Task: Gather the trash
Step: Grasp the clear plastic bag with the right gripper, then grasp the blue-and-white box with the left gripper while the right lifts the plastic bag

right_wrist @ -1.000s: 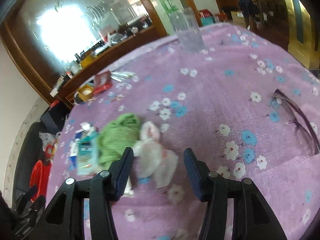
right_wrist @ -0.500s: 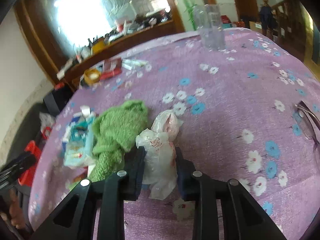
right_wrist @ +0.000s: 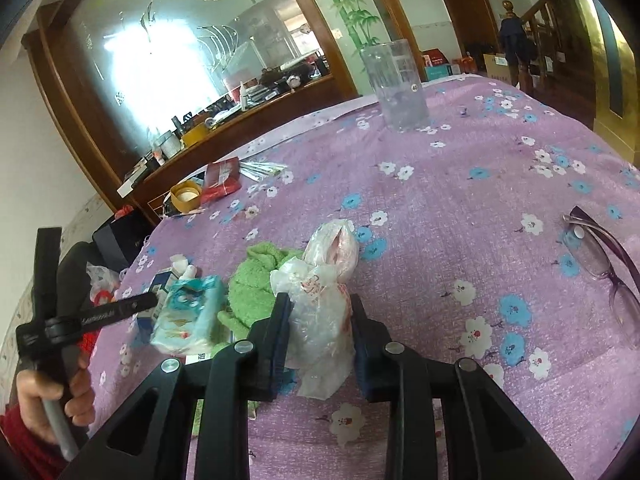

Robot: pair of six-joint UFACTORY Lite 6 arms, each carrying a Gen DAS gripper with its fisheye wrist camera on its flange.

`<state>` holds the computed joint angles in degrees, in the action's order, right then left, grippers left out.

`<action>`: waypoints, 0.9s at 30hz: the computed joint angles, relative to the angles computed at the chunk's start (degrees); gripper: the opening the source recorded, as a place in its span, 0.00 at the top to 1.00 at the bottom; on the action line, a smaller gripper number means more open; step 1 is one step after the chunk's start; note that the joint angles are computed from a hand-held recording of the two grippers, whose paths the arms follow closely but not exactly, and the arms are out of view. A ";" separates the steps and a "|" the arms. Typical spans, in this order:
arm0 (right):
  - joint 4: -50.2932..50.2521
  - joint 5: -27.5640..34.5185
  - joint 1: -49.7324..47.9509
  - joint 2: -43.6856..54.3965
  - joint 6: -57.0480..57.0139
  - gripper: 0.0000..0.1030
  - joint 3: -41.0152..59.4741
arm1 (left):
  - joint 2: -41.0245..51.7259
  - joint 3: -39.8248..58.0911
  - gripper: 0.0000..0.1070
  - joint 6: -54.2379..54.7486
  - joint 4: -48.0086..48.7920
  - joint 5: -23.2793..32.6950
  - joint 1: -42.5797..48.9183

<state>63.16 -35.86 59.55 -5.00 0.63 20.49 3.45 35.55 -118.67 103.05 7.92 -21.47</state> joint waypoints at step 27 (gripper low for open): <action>0.60 0.49 -0.23 2.23 -3.38 0.71 2.47 | 0.40 -1.10 0.56 -7.60 10.99 6.01 -4.56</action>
<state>63.76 -35.36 59.32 -2.76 -2.75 22.95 3.85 34.45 -126.27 114.04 13.93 -26.03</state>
